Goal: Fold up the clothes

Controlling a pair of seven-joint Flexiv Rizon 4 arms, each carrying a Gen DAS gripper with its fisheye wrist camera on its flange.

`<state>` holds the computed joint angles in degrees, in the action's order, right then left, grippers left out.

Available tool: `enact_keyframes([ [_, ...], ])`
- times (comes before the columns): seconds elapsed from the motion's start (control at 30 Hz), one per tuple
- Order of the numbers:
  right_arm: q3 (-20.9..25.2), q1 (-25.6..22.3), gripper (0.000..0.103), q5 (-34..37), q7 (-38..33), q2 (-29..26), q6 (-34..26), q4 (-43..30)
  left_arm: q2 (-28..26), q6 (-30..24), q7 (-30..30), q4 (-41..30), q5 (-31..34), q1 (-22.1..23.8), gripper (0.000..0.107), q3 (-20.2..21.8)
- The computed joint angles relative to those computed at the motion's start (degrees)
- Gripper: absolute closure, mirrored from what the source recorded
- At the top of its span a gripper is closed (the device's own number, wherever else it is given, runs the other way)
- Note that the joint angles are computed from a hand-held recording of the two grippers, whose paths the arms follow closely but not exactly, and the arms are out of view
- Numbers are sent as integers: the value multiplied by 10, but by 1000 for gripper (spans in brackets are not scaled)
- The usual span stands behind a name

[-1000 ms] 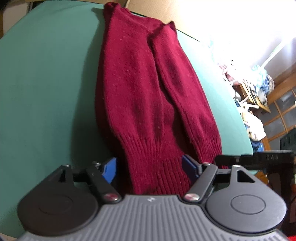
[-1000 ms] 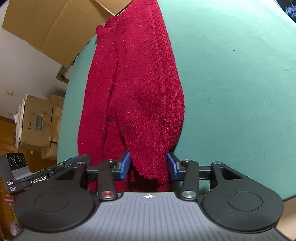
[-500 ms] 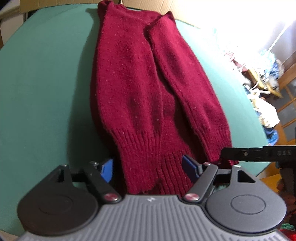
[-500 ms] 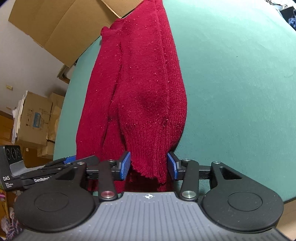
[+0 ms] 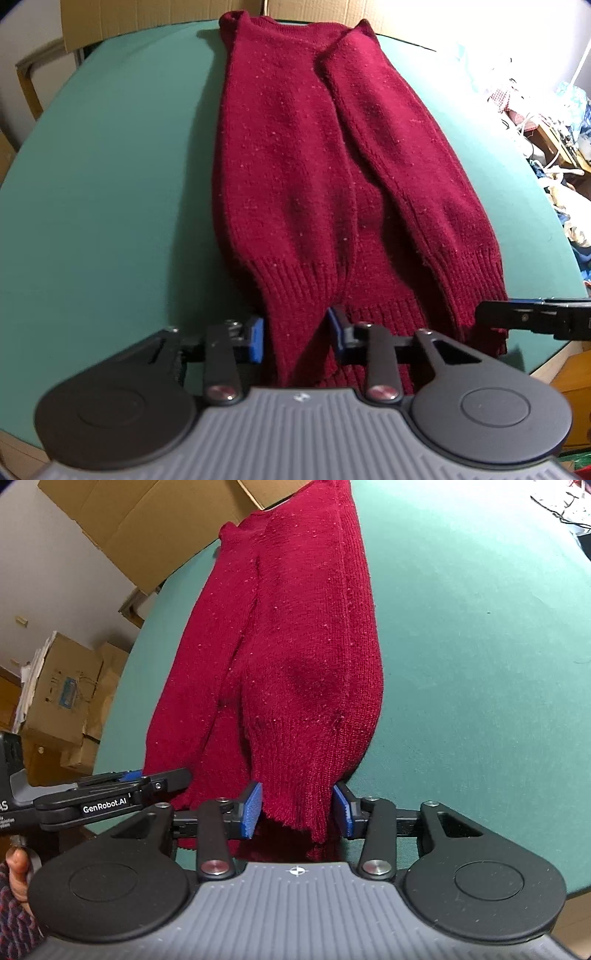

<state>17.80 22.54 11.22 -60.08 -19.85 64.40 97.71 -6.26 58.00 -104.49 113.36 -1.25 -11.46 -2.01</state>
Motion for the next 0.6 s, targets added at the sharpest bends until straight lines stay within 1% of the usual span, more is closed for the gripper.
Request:
enact_keyframes([
  [0.07,-6,3,76,-7,10,2,0,5,-1,-4,-9,-5,11,-2,81,0],
  [0.13,-10,3,83,-8,23,1,-1,6,-4,-8,-18,-11,22,-5,82,0],
  [0.23,-12,3,89,-10,38,1,3,8,-6,-13,-25,-17,31,-6,85,0],
  [0.37,-11,2,90,-20,37,3,2,12,-8,-18,-27,-23,39,-7,85,1],
  [0.6,-3,-8,91,7,37,2,0,7,-5,-27,-25,-25,39,-6,85,1],
])
